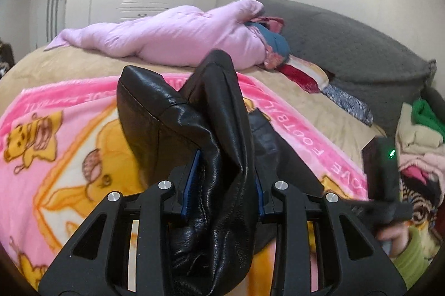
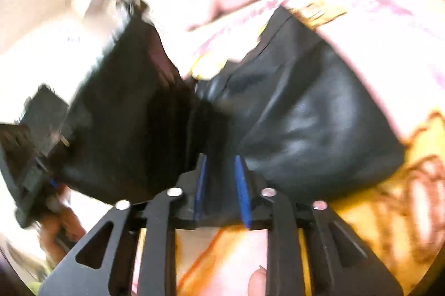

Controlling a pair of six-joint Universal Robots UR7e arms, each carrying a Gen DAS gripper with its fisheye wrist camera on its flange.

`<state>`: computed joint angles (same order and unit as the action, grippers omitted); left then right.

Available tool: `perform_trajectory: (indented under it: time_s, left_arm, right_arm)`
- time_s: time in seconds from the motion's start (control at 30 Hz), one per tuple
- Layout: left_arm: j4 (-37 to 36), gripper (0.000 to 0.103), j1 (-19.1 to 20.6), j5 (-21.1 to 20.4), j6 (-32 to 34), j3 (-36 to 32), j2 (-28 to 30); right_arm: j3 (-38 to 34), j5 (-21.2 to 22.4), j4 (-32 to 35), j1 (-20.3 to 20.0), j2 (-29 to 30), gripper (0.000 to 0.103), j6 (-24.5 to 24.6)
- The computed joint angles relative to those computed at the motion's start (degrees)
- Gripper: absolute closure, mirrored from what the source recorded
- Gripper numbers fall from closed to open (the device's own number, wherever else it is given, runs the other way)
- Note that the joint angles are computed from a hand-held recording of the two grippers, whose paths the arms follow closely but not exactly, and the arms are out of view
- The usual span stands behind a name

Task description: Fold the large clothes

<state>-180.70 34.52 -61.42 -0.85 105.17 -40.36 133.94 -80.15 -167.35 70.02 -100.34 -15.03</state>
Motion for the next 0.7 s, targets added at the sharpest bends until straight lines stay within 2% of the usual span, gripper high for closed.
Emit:
perform_trajectory:
  time_s: [0.1,0.13,0.2,0.23,0.37,0.5,0.7]
  left_arm:
    - [0.94,0.079,-0.84,-0.73,-0.12,-1.77,2.24]
    - [0.93,0.084,-0.96,-1.36,-0.14,-2.15,2.78]
    - [1.05,0.085,-0.94,-3.05,-0.57,-3.03,3.91]
    - [1.09,0.088,-0.66,-4.79,-1.32,-3.46,4.45]
    - [-0.34,0.088,0.63,-9.67,-3.50,-3.81,5.99]
    - [-2.18,0.088,1.72,-13.29,-4.85,-2.65,6.18]
    - [-3.35,0.088,1.83,-14.64,-5.32,-1.81,5.90]
  right_arm:
    - [0.09,7.47,3.99,-5.25,-4.92,0.044,1.04]
    - [-0.24,9.57,5.55,-6.39,-6.03,0.030,1.30]
    - [-1.48,9.25,7.94,-5.99,-7.13,0.028,1.52]
    - [-2.06,8.04,8.25,-4.97,-6.94,0.021,1.98]
    - [-6.23,7.95,12.93,-2.26,-3.75,0.012,5.57]
    - [-12.42,0.90,17.83,3.35,2.34,0.009,7.40]
    - [-20.91,-9.45,25.56,10.76,10.18,0.008,8.41]
